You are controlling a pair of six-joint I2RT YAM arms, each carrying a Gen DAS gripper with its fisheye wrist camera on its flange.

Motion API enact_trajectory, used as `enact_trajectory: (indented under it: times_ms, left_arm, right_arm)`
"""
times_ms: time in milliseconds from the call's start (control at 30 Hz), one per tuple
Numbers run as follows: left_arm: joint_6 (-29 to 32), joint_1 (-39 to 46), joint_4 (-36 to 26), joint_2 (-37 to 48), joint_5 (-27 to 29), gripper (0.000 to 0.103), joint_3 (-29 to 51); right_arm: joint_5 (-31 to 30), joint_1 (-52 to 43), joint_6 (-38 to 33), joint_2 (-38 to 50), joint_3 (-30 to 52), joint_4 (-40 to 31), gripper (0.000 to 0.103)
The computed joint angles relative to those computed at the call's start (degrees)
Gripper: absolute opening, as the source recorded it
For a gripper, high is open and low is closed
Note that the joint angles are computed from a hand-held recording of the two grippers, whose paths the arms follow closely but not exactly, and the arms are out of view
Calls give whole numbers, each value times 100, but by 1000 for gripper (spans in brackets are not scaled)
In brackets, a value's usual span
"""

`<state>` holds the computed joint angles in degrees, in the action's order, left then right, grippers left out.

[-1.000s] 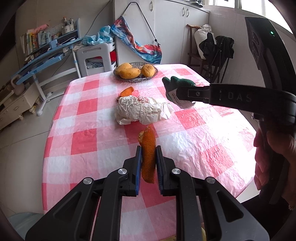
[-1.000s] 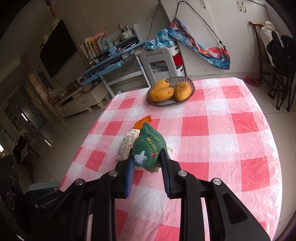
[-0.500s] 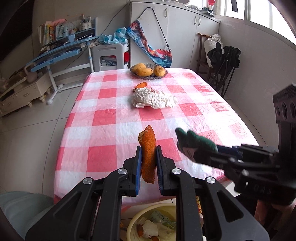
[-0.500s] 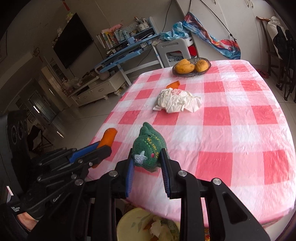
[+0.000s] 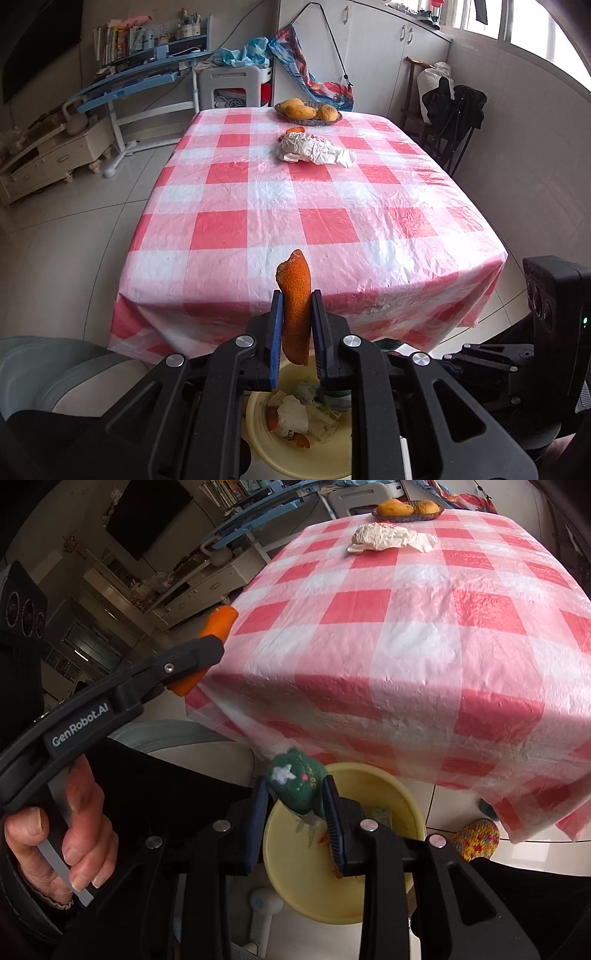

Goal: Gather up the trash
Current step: 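Carry peel and green toy to the yellow basin and open both grippers over it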

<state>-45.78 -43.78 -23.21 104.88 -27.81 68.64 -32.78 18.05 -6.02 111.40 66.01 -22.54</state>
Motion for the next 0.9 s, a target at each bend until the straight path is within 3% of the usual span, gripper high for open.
enact_trajectory:
  times_ms: [67, 333, 467, 567, 767, 900]
  left_arm:
    - [-128, -88, -100, -20, -14, 14, -51]
    - [-279, -375, -604, 294, 360, 18, 114]
    - [-268, -518, -779, 410, 112, 42, 279]
    - [-345, -537, -688, 257, -90, 52, 178]
    - [-849, -506, -613, -217, -858, 68, -130]
    - [-1000, -301, -409, -637, -1226, 75, -373]
  right_arm:
    - [100, -5, 91, -63, -70, 67, 47]
    - [120, -265, 836, -366, -523, 985, 56]
    - [154, -371, 1161, -558, -786, 1533, 62]
    - [169, -462, 1261, -583, -847, 1750, 65]
    - [411, -406, 1294, -588, -870, 1839, 70]
    - [600, -291, 1230, -599, -695, 1837, 80]
